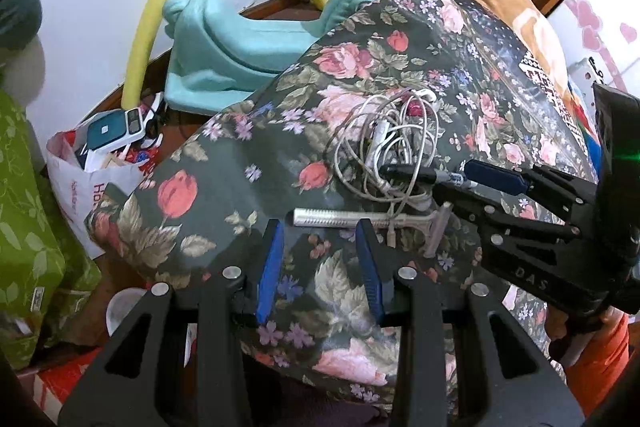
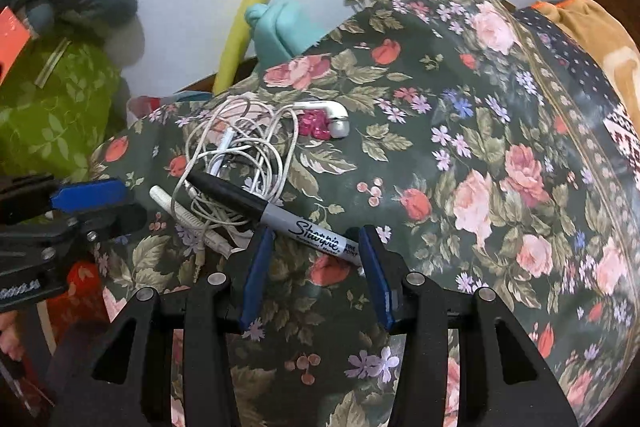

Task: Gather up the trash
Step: 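Move both open tools back to the pile on the bed, then grasp the black Sharpie marker with the right tool while the left tool grasps the razor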

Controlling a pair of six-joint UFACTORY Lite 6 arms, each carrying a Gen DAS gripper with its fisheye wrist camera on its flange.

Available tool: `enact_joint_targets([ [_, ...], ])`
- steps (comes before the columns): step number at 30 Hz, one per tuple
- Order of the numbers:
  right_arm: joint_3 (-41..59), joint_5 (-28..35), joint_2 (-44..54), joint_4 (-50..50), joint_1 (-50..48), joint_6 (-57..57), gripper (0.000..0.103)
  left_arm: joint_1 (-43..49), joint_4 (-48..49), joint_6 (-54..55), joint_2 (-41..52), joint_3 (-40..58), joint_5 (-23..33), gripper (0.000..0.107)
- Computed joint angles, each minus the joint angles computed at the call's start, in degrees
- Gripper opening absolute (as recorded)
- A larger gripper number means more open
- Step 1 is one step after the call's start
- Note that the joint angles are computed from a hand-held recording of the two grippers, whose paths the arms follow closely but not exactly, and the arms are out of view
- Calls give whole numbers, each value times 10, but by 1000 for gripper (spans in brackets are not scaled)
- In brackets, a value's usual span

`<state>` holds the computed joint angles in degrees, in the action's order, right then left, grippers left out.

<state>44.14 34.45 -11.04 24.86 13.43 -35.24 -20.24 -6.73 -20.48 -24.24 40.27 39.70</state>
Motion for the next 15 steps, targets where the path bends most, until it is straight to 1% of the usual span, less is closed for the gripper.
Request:
enact_joint_targets([
  [1,0,1,0,10,-4,-13,40,-1,-3,7,9,5,-7,36],
  [3,-12,-3,-13,15,-8,-30,26,1,-14,24,26,10,-24,36],
  [4,-15,-4,-19,12,-6,-30,23,4,-26,37,41,14,-34,36],
  [5,-18,-2,-26,10,-7,-31,13,9,-47,59,57,17,-41,36],
  [6,-19,5,-30,16,-12,-39,7,14,-64,74,68,19,-43,36],
  [8,-16,54,-20,66,-44,-91,7,8,-61,72,72,16,-59,36],
  [9,-19,60,-18,69,-49,-92,7,4,-61,76,76,19,-60,36],
  [12,-46,33,-43,19,-39,-57,7,-14,-61,87,82,24,-56,36],
  [14,-55,44,-65,25,-52,-73,7,-44,-18,52,77,22,-51,36],
  [15,-54,51,-72,23,-57,-75,13,-52,-6,43,76,22,-49,36],
])
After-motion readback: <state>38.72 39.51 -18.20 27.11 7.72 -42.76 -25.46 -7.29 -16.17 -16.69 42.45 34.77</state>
